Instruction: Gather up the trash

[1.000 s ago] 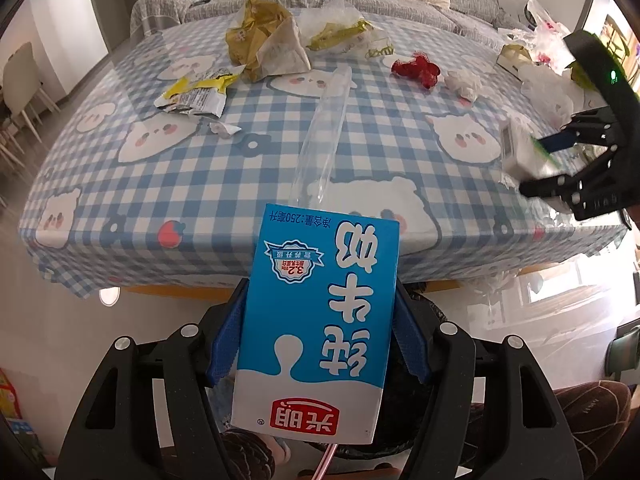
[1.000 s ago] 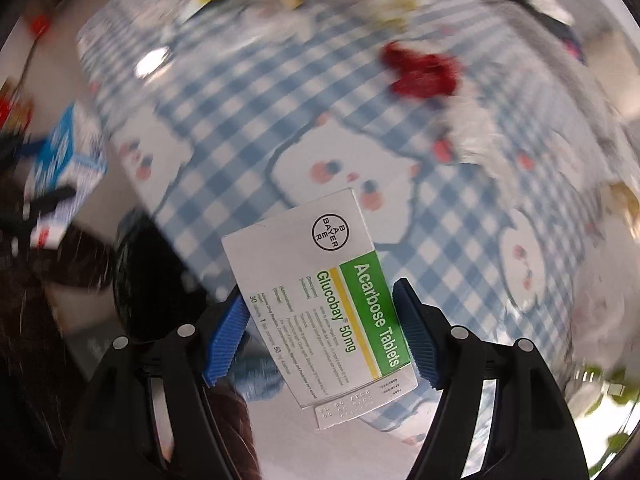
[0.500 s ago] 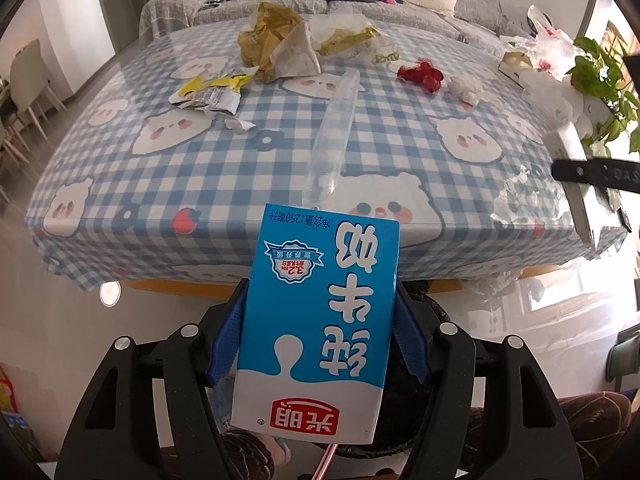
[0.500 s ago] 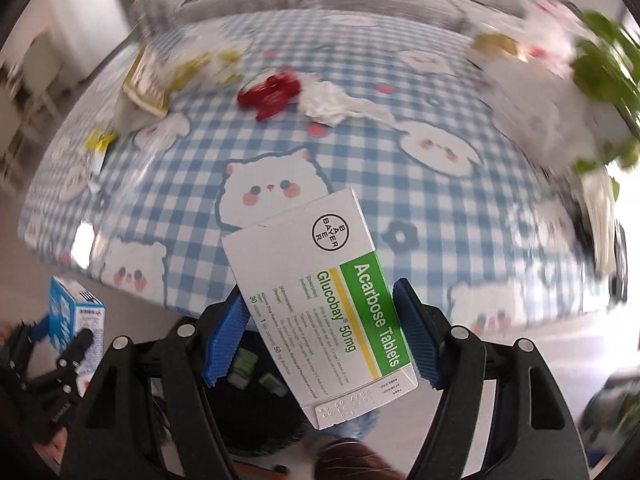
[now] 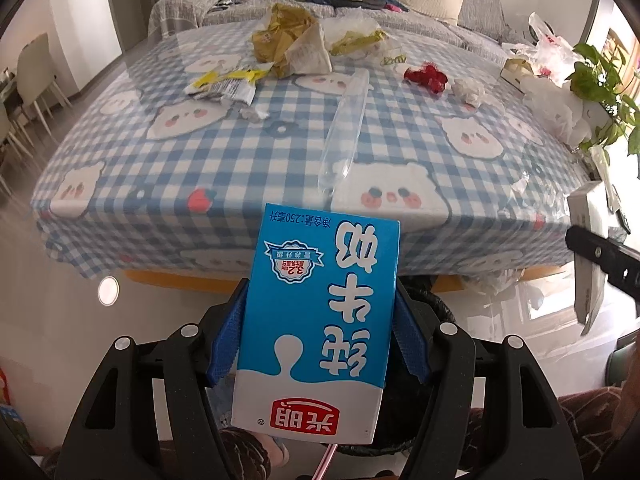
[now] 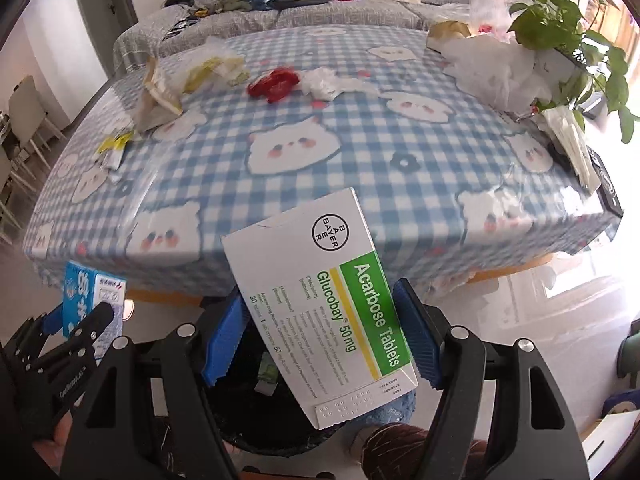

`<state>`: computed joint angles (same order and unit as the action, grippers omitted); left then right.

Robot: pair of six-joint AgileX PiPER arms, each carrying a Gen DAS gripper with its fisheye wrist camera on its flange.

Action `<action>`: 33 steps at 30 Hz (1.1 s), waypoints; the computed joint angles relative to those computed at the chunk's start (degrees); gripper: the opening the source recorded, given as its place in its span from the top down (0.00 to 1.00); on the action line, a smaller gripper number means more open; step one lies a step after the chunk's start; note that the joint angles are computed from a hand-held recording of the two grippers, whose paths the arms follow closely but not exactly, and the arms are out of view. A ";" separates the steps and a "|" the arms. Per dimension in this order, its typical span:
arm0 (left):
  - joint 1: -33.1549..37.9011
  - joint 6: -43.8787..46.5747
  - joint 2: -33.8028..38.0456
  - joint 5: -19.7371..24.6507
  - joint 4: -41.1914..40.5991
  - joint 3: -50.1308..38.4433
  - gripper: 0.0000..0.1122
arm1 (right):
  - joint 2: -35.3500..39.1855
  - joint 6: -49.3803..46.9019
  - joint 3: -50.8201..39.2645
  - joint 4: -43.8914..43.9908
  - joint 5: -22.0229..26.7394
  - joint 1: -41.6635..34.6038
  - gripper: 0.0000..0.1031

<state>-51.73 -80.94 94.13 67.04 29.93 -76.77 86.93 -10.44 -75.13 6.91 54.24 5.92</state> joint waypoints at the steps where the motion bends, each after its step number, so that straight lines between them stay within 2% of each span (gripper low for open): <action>1: -0.26 -0.60 -0.34 -0.30 0.01 0.78 0.42 | -1.26 0.05 2.05 0.75 -0.71 -0.08 0.34; 12: -6.58 -12.23 -5.92 -2.91 1.74 11.99 0.42 | -9.13 0.24 17.79 4.96 -5.78 0.29 0.34; 20: -11.07 -19.68 -8.24 -5.88 3.79 19.73 0.42 | -12.34 6.54 26.08 1.61 -11.70 5.30 0.34; 25: -12.02 -21.89 -7.93 -5.53 4.72 22.76 0.42 | -12.02 10.07 29.92 -0.35 -15.67 8.54 0.34; 33: -8.57 -23.73 -9.02 -11.26 4.99 29.84 0.42 | -7.70 15.20 33.56 -2.32 -22.13 12.12 0.34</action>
<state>-60.30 -104.67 85.11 55.78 34.92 -46.93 79.23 4.76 -41.56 4.59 32.11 18.04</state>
